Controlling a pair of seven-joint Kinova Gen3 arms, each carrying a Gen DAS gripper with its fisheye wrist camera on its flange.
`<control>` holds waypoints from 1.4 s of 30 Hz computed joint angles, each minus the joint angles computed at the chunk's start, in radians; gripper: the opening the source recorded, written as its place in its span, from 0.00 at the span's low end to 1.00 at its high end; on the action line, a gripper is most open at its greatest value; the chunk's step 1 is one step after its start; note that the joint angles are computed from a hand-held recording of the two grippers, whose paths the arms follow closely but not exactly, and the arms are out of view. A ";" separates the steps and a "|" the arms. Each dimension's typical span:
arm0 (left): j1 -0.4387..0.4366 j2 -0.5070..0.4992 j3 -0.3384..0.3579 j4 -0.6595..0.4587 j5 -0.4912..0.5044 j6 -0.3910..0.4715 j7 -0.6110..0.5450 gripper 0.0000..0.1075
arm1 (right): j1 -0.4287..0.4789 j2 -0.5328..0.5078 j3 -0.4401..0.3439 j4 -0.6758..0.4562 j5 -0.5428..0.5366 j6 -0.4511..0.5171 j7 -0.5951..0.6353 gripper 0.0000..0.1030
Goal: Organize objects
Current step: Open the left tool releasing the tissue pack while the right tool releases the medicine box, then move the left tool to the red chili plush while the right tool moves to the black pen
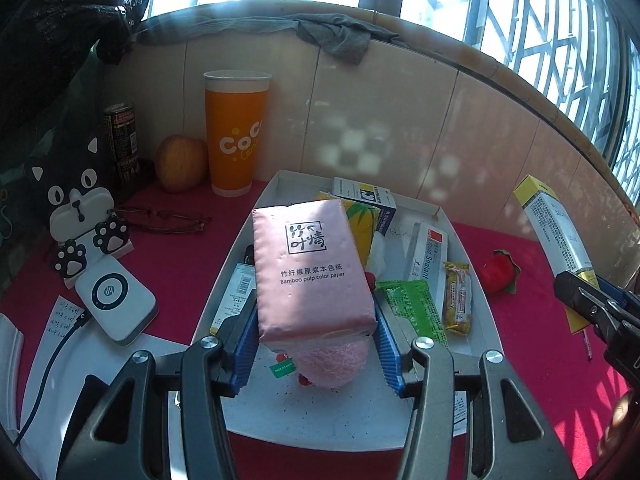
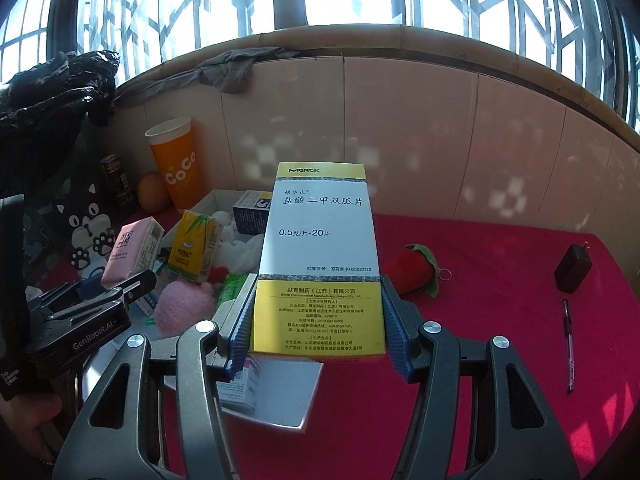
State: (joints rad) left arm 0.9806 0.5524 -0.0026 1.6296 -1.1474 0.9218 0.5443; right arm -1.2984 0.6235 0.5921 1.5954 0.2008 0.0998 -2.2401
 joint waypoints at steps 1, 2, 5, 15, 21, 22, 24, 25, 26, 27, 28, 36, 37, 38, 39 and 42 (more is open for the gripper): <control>-0.010 -0.004 0.001 0.011 0.000 -0.024 0.006 0.49 | 0.022 0.004 -0.027 -0.015 0.000 0.007 0.008 0.55; -0.019 -0.007 0.001 0.020 0.000 -0.044 0.010 0.49 | 0.042 0.010 -0.051 -0.033 0.002 0.016 0.016 0.55; -0.036 -0.008 0.000 0.027 0.007 -0.071 -0.003 0.49 | 0.109 0.030 -0.138 -0.099 0.014 0.055 0.037 0.55; -0.046 -0.007 -0.016 0.004 0.026 -0.069 -0.077 0.49 | 0.277 0.151 -0.367 -0.375 0.083 0.184 0.057 0.56; -0.012 0.011 -0.024 -0.032 0.024 0.017 -0.073 0.88 | 0.291 0.145 -0.383 -0.336 0.093 0.140 0.034 0.85; -0.005 0.016 -0.024 -0.041 0.019 0.034 -0.075 0.96 | 0.287 0.135 -0.371 -0.312 0.086 0.120 0.020 0.85; 0.011 0.024 -0.028 -0.050 -0.006 0.055 -0.062 0.96 | 0.271 0.116 -0.331 -0.266 0.066 0.083 -0.014 0.85; 0.015 0.027 -0.027 -0.056 -0.014 0.061 -0.061 0.96 | 0.263 0.107 -0.310 -0.244 0.056 0.063 -0.028 0.85; 0.016 0.032 -0.023 -0.066 -0.015 0.071 -0.069 0.96 | 0.260 0.098 -0.297 -0.224 0.046 0.045 -0.034 0.85; 0.017 0.036 -0.019 -0.076 -0.015 0.080 -0.080 0.96 | 0.256 0.089 -0.284 -0.206 0.034 0.031 -0.038 0.85; 0.018 0.042 -0.016 -0.087 -0.012 0.090 -0.093 0.96 | 0.250 0.083 -0.269 -0.193 0.022 0.021 -0.041 0.85; 0.037 0.063 -0.013 -0.150 0.017 0.135 -0.177 0.96 | 0.207 0.023 -0.181 -0.067 -0.074 -0.071 -0.010 0.86; 0.042 0.066 -0.014 -0.159 0.020 0.144 -0.188 0.96 | 0.192 0.016 -0.156 -0.040 -0.092 -0.088 -0.006 0.86; 0.044 0.069 -0.014 -0.167 0.024 0.150 -0.199 0.96 | 0.180 0.009 -0.134 -0.013 -0.112 -0.104 -0.003 0.86; 0.046 0.072 -0.015 -0.175 0.029 0.155 -0.211 0.96 | 0.175 0.002 -0.120 0.009 -0.131 -0.115 0.003 0.86; 0.046 0.092 -0.012 -0.221 0.059 0.176 -0.266 0.96 | 0.175 -0.018 -0.094 0.067 -0.191 -0.129 0.015 0.86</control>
